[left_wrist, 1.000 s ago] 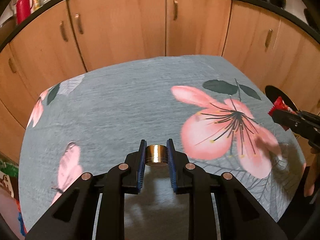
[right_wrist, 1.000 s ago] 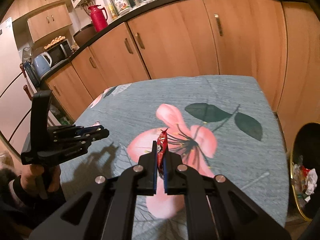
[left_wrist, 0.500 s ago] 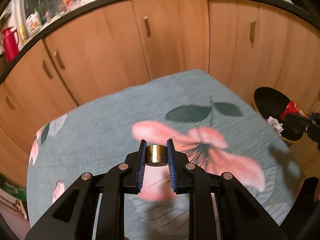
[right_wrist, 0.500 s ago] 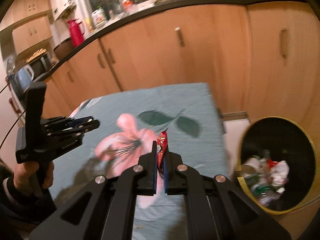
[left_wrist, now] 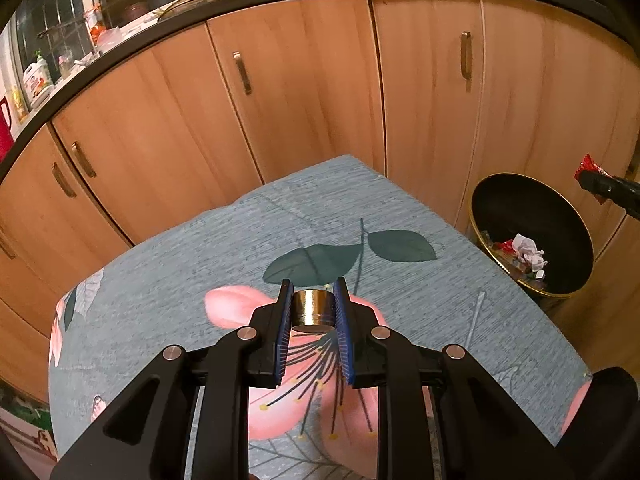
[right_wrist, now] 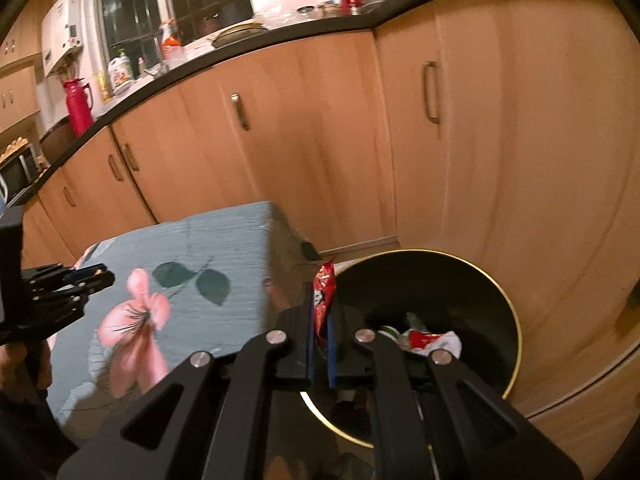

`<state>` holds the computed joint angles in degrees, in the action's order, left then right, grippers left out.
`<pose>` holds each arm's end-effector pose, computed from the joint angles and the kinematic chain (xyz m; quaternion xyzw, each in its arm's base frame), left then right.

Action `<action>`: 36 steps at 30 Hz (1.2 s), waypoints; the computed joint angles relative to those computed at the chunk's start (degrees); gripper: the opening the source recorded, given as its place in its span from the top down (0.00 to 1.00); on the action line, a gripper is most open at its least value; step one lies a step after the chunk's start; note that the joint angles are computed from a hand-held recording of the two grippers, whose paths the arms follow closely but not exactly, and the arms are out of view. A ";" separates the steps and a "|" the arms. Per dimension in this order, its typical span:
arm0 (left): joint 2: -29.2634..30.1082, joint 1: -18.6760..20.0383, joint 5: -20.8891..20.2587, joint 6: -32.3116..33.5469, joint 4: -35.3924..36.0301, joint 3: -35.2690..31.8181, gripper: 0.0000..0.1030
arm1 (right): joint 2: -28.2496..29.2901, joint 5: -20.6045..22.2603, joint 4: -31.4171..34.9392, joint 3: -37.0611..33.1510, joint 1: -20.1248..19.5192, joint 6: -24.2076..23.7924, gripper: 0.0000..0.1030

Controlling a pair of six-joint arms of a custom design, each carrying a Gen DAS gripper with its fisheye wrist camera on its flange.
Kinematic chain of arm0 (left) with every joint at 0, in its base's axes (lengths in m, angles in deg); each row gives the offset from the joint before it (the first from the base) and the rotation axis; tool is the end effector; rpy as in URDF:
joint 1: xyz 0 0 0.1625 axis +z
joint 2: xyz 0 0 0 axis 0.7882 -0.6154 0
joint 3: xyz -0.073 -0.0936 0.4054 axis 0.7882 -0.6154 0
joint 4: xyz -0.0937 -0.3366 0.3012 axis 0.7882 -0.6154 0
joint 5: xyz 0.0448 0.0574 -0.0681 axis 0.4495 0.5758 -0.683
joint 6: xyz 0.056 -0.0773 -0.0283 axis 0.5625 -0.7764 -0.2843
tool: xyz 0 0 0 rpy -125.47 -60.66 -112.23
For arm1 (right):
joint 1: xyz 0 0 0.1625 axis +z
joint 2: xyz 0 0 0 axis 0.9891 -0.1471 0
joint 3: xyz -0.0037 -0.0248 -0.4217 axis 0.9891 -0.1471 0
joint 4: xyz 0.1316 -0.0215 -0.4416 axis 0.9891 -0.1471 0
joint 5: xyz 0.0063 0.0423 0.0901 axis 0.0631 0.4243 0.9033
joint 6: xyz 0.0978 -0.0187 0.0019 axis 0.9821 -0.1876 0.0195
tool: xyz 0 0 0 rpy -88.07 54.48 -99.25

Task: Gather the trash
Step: 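Grasp the gold metal cap with the left gripper while the right gripper carries the wrapper to the bin, then release the wrapper into the bin with the right gripper while the left gripper drops the cap in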

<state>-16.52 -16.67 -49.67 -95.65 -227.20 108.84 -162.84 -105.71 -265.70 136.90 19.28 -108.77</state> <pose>-0.1850 -0.4037 0.2017 0.2224 0.8219 -0.3263 0.4105 0.1814 -0.4056 0.1851 0.2478 -0.8730 0.3662 0.2060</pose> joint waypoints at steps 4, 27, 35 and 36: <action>1.12 -0.10 0.00 0.43 -0.76 -0.35 0.81 | 0.47 -0.76 -1.34 -0.10 -0.69 -0.96 0.93; 24.80 2.17 -19.35 22.28 -22.52 -16.42 0.81 | -1.90 -1.77 -6.95 2.09 -7.91 -1.95 0.38; 36.50 7.96 -33.36 21.76 -16.43 -28.62 0.36 | -6.86 1.22 -9.10 8.28 -12.42 -2.28 0.38; 37.08 7.96 -32.90 21.47 -16.67 -28.99 0.36 | -6.93 1.28 -9.21 8.43 -12.60 -2.09 0.38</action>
<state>20.56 -8.71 -82.57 -74.18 -243.87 79.85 -169.77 -104.43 -274.91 145.33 6.68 -110.86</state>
